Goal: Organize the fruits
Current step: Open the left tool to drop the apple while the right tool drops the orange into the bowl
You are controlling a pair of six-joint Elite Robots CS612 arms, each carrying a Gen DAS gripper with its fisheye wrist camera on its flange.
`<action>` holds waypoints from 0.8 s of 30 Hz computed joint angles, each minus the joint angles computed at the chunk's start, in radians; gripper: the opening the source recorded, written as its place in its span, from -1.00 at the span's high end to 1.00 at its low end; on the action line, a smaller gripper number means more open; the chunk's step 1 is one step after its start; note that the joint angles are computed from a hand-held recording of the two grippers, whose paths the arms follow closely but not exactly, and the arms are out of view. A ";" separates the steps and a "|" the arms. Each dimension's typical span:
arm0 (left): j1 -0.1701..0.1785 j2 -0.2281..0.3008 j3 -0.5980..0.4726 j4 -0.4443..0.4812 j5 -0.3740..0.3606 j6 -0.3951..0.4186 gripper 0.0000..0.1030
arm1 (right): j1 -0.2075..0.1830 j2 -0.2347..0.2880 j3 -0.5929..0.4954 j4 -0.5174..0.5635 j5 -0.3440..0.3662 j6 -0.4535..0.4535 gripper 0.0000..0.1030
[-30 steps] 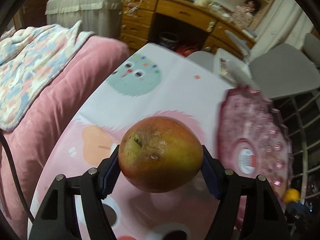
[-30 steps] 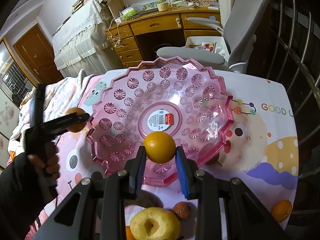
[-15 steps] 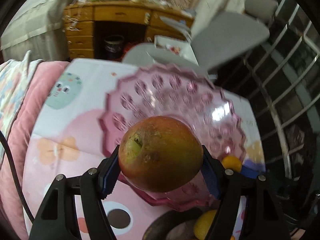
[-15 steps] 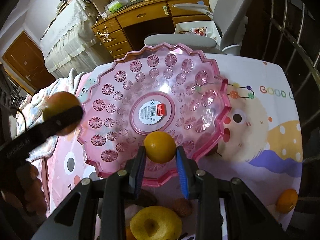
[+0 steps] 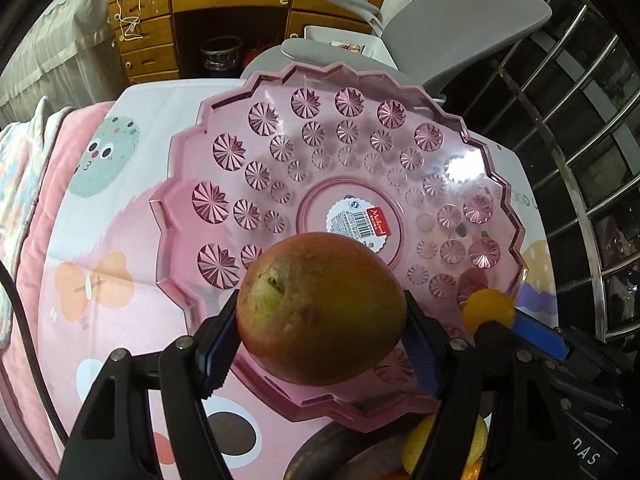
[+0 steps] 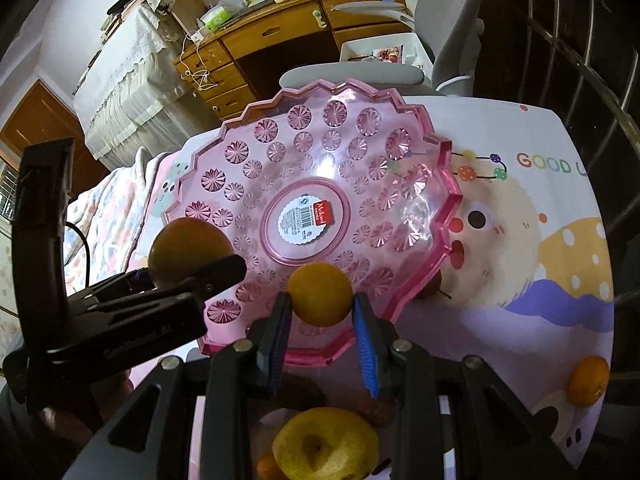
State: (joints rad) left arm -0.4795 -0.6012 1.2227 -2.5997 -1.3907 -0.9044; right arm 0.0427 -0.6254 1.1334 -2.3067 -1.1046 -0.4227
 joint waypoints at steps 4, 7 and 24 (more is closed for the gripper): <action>0.002 -0.002 0.006 -0.015 -0.006 0.003 -0.45 | -0.001 -0.007 0.008 -0.008 0.001 0.008 0.33; -0.001 -0.020 0.039 -0.079 0.015 -0.004 -0.66 | -0.006 -0.016 0.022 -0.027 0.008 0.020 0.22; 0.001 -0.155 0.246 -0.227 -0.086 0.088 -0.72 | -0.035 -0.171 0.289 -0.304 -0.035 0.286 0.21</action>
State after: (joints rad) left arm -0.4787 -0.7558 1.4691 -2.8269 -1.4771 -0.8167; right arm 0.0072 -0.7966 1.4229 -2.6103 -1.1395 -0.1364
